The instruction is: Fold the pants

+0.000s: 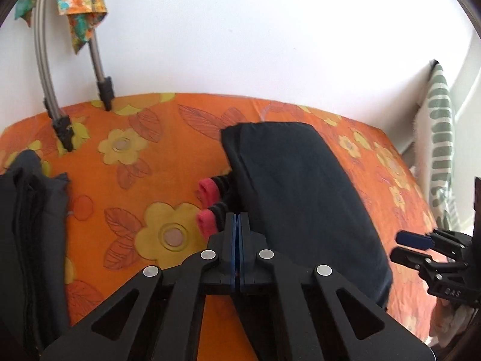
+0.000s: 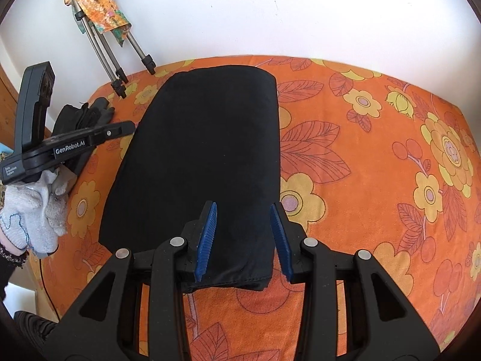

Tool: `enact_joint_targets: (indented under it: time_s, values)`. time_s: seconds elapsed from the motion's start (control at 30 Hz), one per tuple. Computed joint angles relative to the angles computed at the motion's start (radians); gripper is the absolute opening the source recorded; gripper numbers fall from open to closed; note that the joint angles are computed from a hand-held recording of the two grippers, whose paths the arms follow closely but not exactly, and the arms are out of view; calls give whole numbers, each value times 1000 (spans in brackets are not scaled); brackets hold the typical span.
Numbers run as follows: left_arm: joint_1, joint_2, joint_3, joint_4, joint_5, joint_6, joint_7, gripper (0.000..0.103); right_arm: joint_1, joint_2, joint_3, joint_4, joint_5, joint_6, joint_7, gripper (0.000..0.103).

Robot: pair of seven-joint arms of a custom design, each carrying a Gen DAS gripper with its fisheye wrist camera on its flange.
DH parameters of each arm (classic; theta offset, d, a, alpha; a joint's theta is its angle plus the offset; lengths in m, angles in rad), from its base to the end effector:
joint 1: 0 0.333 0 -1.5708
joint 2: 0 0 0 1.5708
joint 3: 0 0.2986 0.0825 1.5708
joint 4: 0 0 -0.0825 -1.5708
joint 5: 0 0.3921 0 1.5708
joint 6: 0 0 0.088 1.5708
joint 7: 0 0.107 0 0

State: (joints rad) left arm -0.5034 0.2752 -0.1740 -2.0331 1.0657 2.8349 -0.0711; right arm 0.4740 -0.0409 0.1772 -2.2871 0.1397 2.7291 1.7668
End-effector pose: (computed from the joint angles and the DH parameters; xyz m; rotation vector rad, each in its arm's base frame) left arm 0.4560 -0.4198 0.3319 -1.9380 1.8658 -0.8961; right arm 0.4446 0.3327 0.3995 -2.1742 1.5329 -0.1315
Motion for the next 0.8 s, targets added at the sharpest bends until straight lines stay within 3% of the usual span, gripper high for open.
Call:
enact_joint_targets:
  time_s: [0.07,0.13,0.17,0.2,0.23,0.3,0.37,0.47,0.63,0.7,0.77,0.8]
  values:
    - [-24,2,-5,36,-65,-211,56,0,-2,4,-3,-3,6,-6,-2,39]
    - [-13,9,-25,61,-105,-311,106,14,-8,7,-6,-6,-19,-7,19,39]
    - [-10,7,-30,62,-113,-325,123,32,-12,9,-7,-6,-44,-4,41,46]
    - [-4,-2,-31,52,-110,-308,121,50,-15,11,-11,-9,-32,7,32,61]
    - [1,-14,-31,37,-106,-282,108,57,-16,13,-16,-13,17,23,-4,66]
    - [21,-33,-39,15,-127,-217,114,70,-17,26,-27,-7,181,32,-114,69]
    - [38,-39,-39,6,-136,-134,108,70,-22,52,-32,21,382,29,-260,68]
    - [32,-20,-22,45,-89,-79,76,70,-33,107,-34,72,338,18,-231,68]
    - [80,86,-6,132,-246,68,121,70,-22,124,-9,64,363,114,-252,66]
    - [166,157,-84,162,-422,152,247,70,-6,126,-9,64,284,140,-226,66]
    - [206,222,-139,212,-515,152,333,70,5,133,-6,76,234,125,-224,62]
    - [201,243,-139,234,-533,146,354,68,5,134,1,75,244,126,-241,62]
